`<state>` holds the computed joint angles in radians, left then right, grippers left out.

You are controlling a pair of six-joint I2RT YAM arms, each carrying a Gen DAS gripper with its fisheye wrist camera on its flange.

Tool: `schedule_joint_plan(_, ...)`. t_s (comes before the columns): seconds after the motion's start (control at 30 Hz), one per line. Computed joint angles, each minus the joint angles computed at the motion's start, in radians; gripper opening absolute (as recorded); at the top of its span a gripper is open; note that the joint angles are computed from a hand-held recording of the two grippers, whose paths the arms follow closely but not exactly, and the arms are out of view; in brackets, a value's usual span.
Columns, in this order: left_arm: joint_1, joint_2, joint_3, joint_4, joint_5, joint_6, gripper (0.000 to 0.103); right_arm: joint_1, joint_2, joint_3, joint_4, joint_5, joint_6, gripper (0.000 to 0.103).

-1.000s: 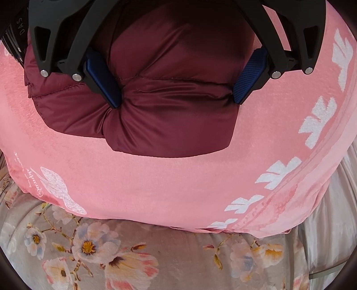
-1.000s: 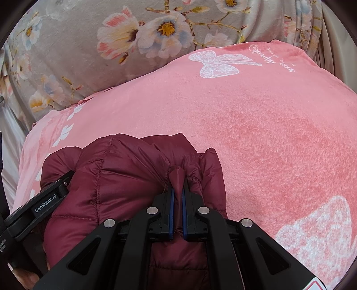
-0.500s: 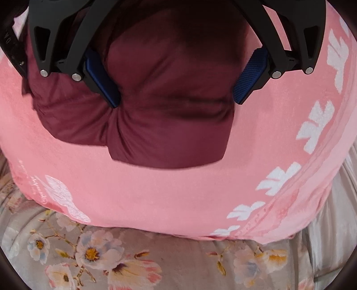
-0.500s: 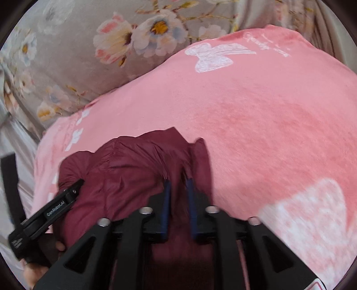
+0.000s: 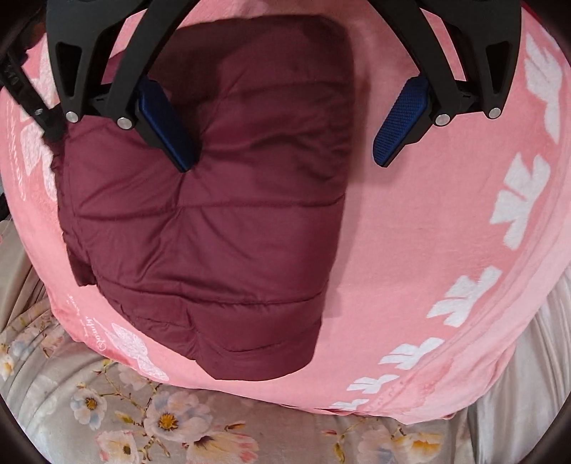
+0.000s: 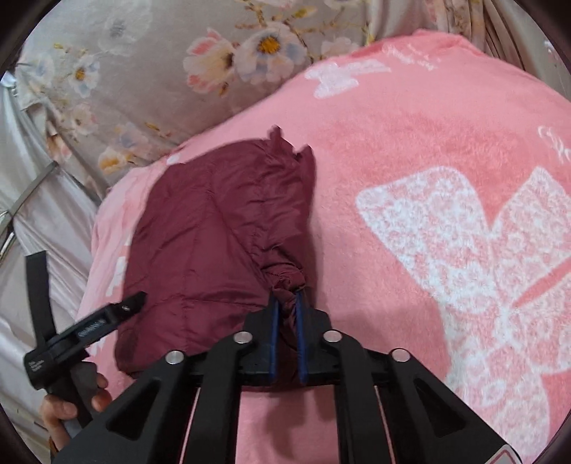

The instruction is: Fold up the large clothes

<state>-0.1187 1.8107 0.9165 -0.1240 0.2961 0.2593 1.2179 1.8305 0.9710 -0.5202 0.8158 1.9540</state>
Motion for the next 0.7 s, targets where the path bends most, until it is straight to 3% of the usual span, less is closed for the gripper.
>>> schedule_joint_plan(0.13,0.017,-0.014,-0.040,0.029,-0.026,0.022,0.098,0.018,0.053,0.078,-0.085,-0.012,0.002,0.005)
schedule_joint_plan(0.27,0.023,-0.006,-0.064,0.055,-0.018,0.016,0.098,0.010,0.071,0.016,0.028,-0.049,0.013,0.005)
schedule_joint_plan(0.33,0.015,-0.012,-0.087,0.087,-0.031,0.021,0.098,0.005,0.091,0.027,0.026,-0.059,0.001,0.005)
schedule_joint_plan(0.57,0.013,0.003,-0.111,0.129,-0.024,0.003,0.098,0.002,0.205,0.174,-0.138,-0.058,-0.017,0.005)
schedule_joint_plan(0.7,0.010,0.006,-0.120,0.146,-0.026,0.002,0.098,0.003,0.227,0.198,-0.170,-0.054,-0.018,0.005)
